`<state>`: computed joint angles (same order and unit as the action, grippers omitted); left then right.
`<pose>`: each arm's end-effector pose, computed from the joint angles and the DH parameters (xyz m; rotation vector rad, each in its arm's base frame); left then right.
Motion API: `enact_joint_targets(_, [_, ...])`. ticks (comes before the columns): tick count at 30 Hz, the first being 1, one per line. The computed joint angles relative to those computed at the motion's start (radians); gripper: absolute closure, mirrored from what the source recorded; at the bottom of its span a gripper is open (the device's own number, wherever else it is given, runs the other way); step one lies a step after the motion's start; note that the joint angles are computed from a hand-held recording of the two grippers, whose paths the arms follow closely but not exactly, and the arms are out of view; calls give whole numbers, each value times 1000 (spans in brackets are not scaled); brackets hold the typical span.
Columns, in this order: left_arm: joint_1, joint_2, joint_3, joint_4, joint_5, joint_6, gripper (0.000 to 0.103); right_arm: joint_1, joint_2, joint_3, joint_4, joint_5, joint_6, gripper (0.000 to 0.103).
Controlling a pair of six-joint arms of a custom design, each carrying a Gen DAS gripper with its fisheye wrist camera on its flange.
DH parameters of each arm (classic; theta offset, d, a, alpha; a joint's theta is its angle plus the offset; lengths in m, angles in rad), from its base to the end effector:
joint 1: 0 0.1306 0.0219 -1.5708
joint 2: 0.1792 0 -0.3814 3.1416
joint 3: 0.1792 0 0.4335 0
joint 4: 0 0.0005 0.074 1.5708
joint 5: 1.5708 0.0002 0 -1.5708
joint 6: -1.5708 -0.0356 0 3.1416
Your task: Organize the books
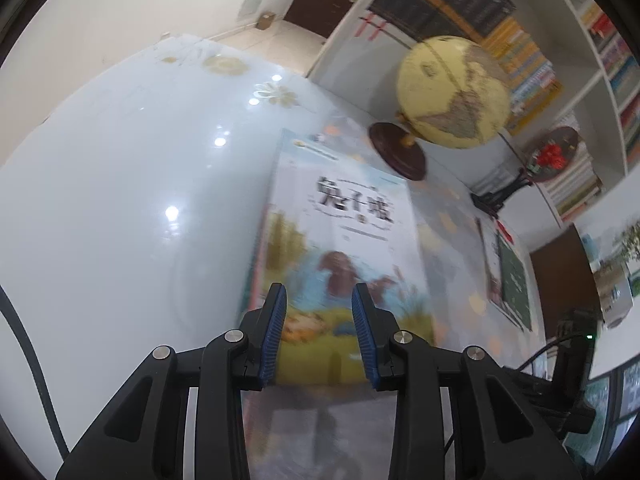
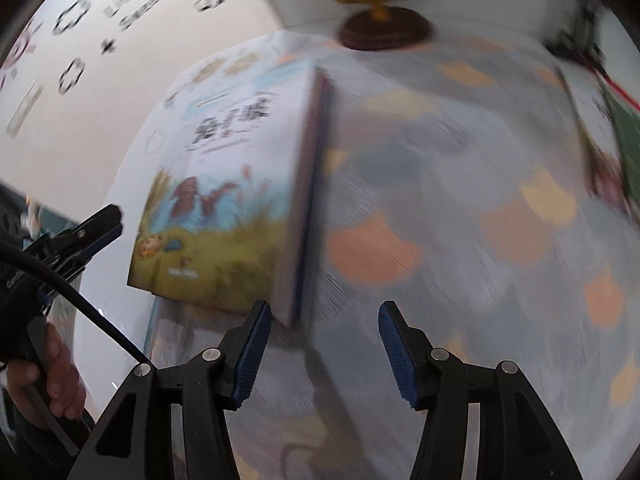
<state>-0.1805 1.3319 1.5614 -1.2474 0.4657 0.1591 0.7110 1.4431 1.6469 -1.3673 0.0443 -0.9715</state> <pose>0.4660 -0.1018 0.5198 0.2015 2.5811 -0.7276 0.3872 0.3308 0.4985 0.3779 2.7859 0.3913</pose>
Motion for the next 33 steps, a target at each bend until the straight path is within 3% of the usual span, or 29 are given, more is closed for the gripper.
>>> enact_joint_targets(7, [-76,-48,-4,-34,4,-17,72,23,-171,-140,0,70,-167,49])
enact_joint_targets(12, [-182,-90,-17,-56,-46,-35,71,37,-281,-226,3,112,-248,48])
enact_joint_targets(16, [-266,-112,-30,-70,-81,0,71,33,-379,-312,4,99,-295,48])
enact_joint_targets(24, [-475,-93,8,-79,-167,117,71,-14,-552,-400,-41,92,-300,48])
enact_joint_targets(33, [-671,-31,45,-42,-221,265,71,-199,-738,-464,-141,14,-197,48])
